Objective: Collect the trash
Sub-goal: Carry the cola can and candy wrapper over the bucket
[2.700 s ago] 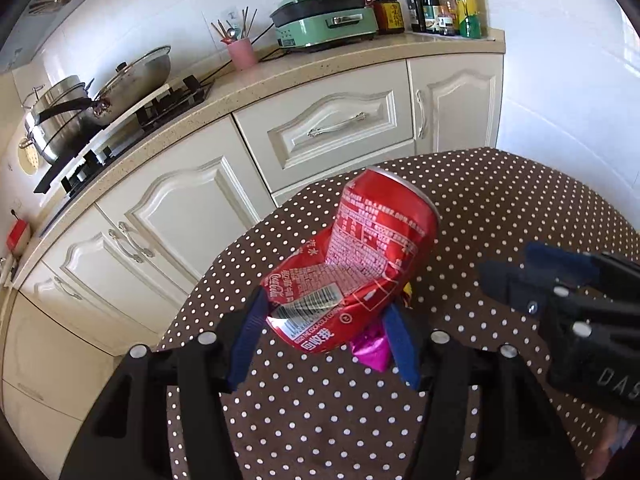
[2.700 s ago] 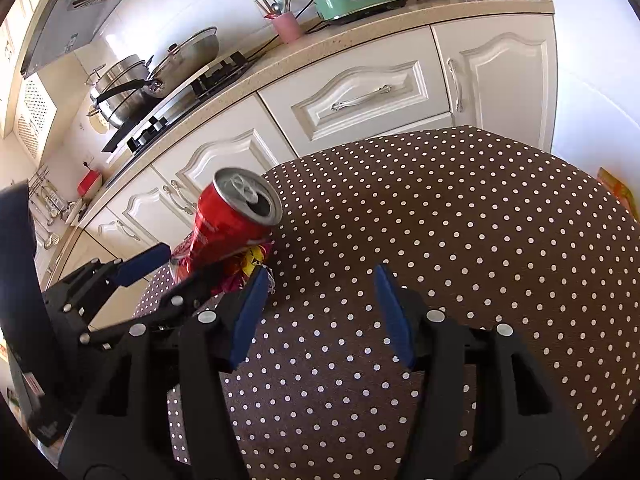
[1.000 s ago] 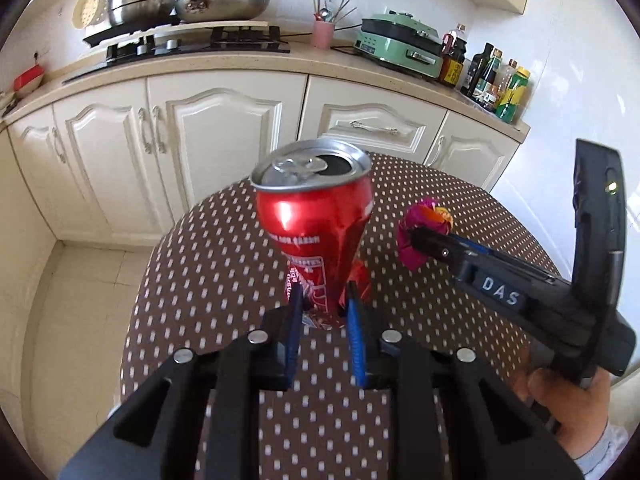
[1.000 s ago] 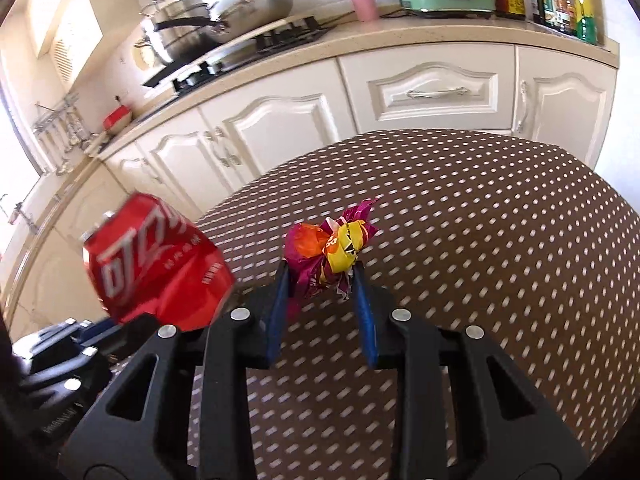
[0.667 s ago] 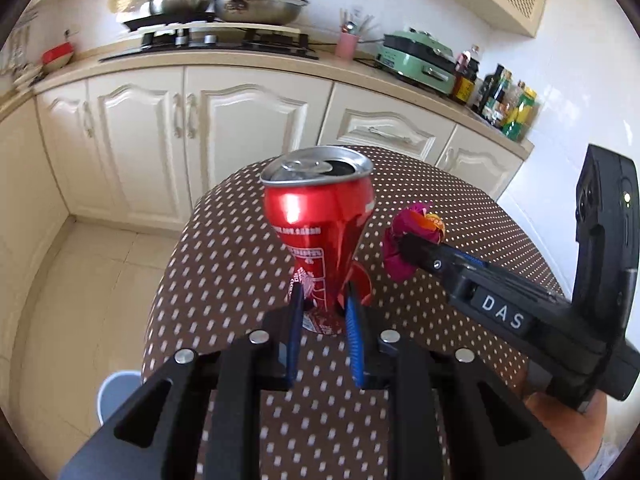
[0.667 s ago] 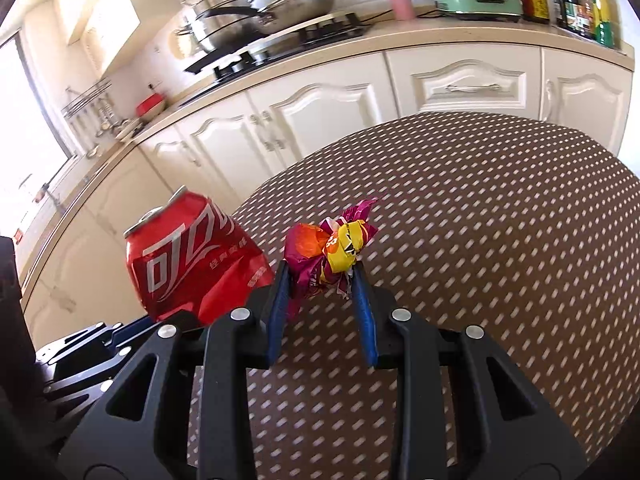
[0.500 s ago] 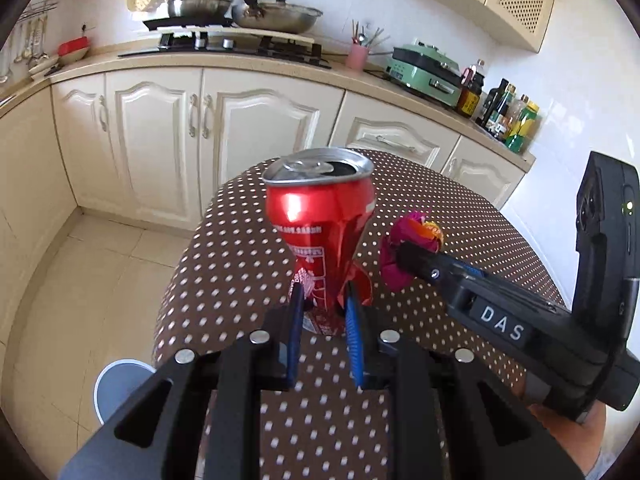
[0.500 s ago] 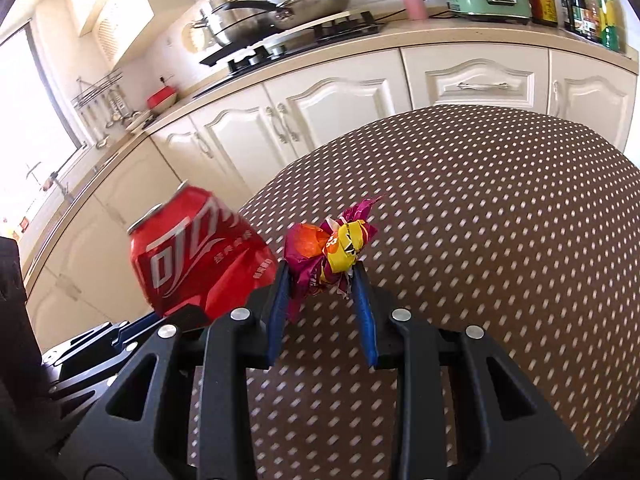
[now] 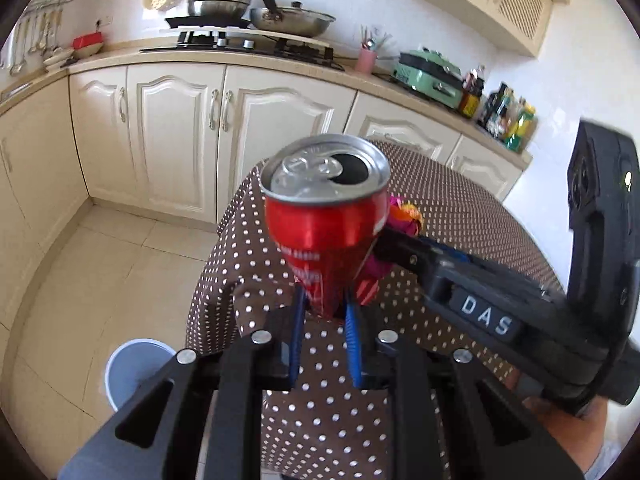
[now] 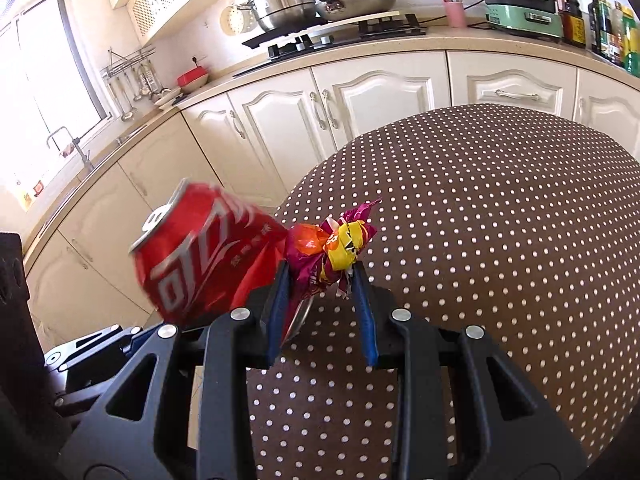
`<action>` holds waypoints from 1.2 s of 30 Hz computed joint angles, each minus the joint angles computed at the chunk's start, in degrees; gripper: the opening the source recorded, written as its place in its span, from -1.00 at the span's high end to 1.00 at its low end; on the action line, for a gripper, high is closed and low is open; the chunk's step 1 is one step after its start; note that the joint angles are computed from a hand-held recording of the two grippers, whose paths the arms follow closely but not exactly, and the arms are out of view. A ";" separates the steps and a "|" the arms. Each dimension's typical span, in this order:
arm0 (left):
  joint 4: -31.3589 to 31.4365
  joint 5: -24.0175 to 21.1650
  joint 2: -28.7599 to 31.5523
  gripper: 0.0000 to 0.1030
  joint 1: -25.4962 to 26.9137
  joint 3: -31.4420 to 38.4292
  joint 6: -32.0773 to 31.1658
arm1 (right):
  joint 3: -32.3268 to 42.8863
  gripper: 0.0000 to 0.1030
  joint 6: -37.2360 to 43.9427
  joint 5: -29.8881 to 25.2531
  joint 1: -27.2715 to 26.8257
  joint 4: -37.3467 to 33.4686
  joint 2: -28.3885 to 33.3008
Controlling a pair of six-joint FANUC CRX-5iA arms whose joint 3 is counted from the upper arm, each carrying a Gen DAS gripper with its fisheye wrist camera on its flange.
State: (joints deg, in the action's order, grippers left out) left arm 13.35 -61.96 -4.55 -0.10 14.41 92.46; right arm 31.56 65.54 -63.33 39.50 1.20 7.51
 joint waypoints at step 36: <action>-8.24 0.86 7.95 0.61 -6.36 12.02 -4.75 | -1.13 0.41 1.27 -0.45 -5.52 -4.97 -0.74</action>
